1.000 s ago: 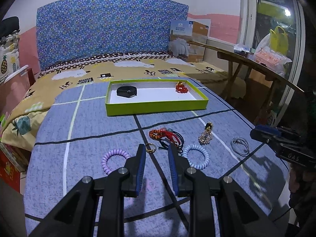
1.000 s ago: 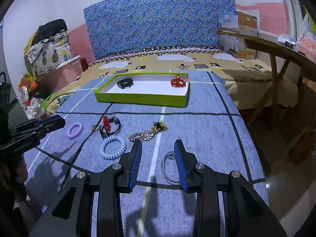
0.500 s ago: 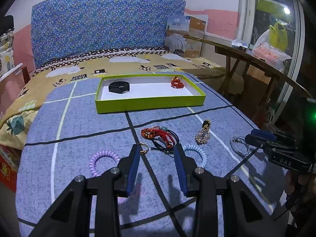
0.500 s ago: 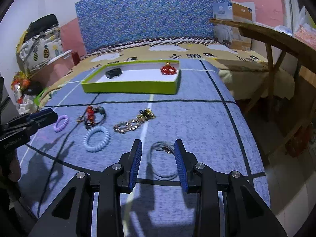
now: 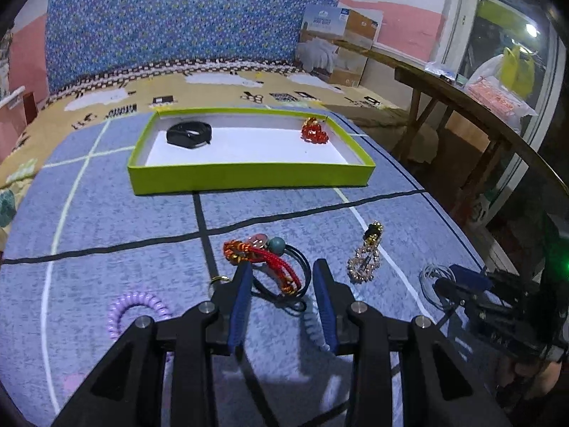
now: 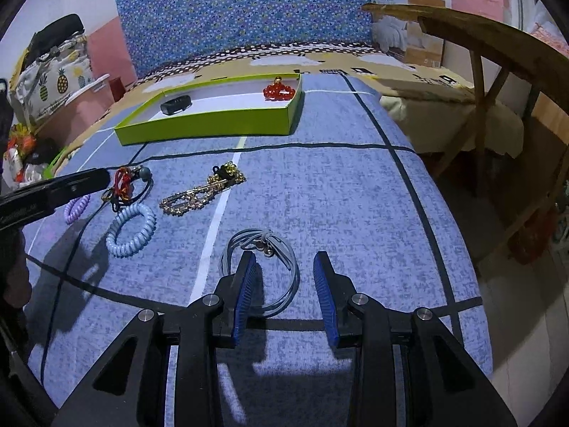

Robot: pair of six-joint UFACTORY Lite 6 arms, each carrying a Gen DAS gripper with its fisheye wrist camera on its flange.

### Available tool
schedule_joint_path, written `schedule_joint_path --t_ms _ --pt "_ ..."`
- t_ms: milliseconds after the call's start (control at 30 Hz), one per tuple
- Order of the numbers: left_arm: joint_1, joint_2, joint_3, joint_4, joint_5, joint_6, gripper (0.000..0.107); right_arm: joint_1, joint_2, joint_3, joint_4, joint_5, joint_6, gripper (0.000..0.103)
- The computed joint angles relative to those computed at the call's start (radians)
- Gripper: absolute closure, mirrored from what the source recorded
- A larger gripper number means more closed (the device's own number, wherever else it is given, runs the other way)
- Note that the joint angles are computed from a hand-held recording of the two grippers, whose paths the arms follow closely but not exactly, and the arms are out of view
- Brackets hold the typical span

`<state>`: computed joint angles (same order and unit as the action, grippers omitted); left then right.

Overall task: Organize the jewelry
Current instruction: 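Grasp the red tassel charm with the left tool while the right tool grasps the grey cable ring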

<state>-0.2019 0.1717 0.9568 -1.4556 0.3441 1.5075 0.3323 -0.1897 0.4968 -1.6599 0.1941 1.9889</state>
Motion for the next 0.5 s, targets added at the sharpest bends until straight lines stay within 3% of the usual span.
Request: schedule_joint_path --t_ms 33,133,267,500 --pt "-0.007 0.015 0.013 0.013 -0.005 -0.023 0.070 0.003 0.005 0.003 0.008 0.004 -0.012 0.078" --pt "-0.026 0.051 0.047 0.051 -0.023 -0.077 0.071 0.008 0.023 0.019 0.056 0.011 -0.067 0.082" --pt "-0.051 0.081 0.072 0.102 -0.059 -0.129 0.090 0.005 0.040 0.034 0.076 0.006 -0.096 0.097" --pt "-0.041 0.070 0.061 0.097 -0.059 -0.117 0.103 0.016 0.040 0.035 0.062 -0.002 -0.078 0.101"
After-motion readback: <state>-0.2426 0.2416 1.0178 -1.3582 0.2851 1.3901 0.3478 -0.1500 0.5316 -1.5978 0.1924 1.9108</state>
